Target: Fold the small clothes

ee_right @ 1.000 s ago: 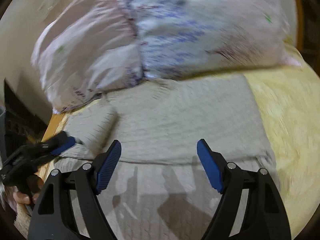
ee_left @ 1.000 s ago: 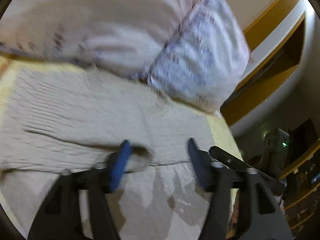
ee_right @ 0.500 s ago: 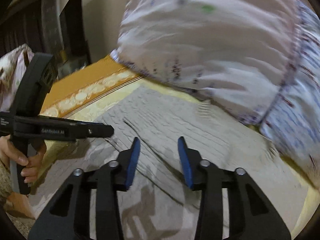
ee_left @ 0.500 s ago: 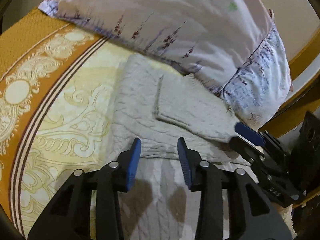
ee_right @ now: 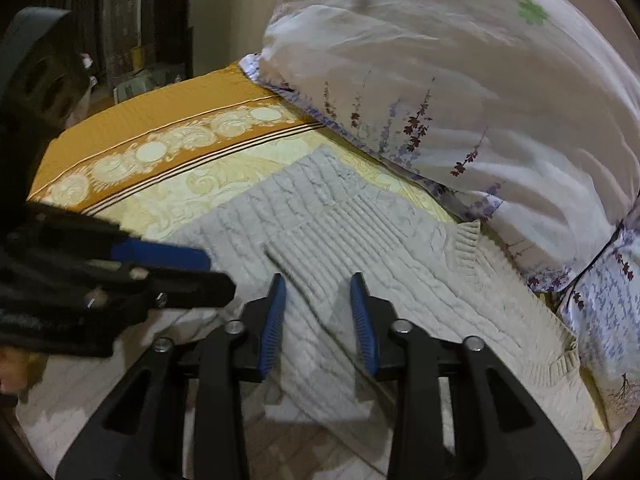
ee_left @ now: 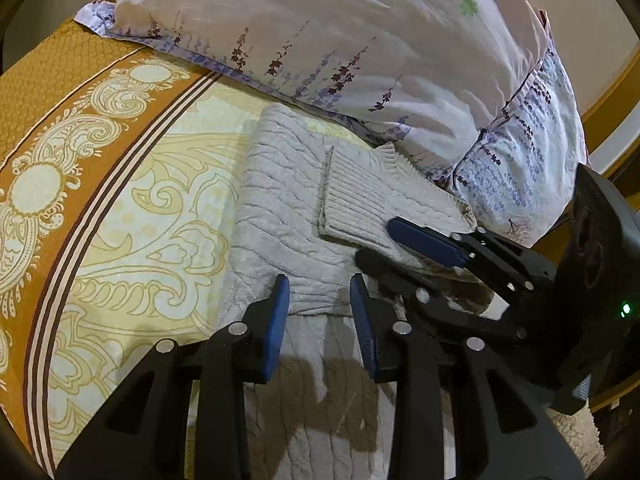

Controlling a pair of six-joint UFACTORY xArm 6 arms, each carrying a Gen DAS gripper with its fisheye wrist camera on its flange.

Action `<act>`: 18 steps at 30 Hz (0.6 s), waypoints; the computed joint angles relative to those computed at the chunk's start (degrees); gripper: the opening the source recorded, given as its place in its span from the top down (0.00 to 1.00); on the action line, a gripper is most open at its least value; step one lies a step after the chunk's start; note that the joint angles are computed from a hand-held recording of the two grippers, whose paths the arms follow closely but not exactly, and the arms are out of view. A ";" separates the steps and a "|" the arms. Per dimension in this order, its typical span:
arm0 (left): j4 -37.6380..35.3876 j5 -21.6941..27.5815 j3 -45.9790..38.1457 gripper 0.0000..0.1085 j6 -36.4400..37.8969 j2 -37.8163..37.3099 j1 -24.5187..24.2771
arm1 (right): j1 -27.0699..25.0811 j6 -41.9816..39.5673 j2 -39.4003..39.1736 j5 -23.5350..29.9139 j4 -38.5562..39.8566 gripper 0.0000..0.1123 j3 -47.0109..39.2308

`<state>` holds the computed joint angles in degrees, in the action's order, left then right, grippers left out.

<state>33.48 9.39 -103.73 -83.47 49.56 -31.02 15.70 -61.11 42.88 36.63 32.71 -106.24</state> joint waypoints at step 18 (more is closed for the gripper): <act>1.98 1.19 -0.68 0.69 -1.16 0.14 -0.22 | -14.86 -0.45 -10.28 -9.21 35.24 0.95 8.15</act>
<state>35.45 10.58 -104.42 -84.63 49.70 -31.24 0.84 -61.56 32.60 27.42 67.95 -98.10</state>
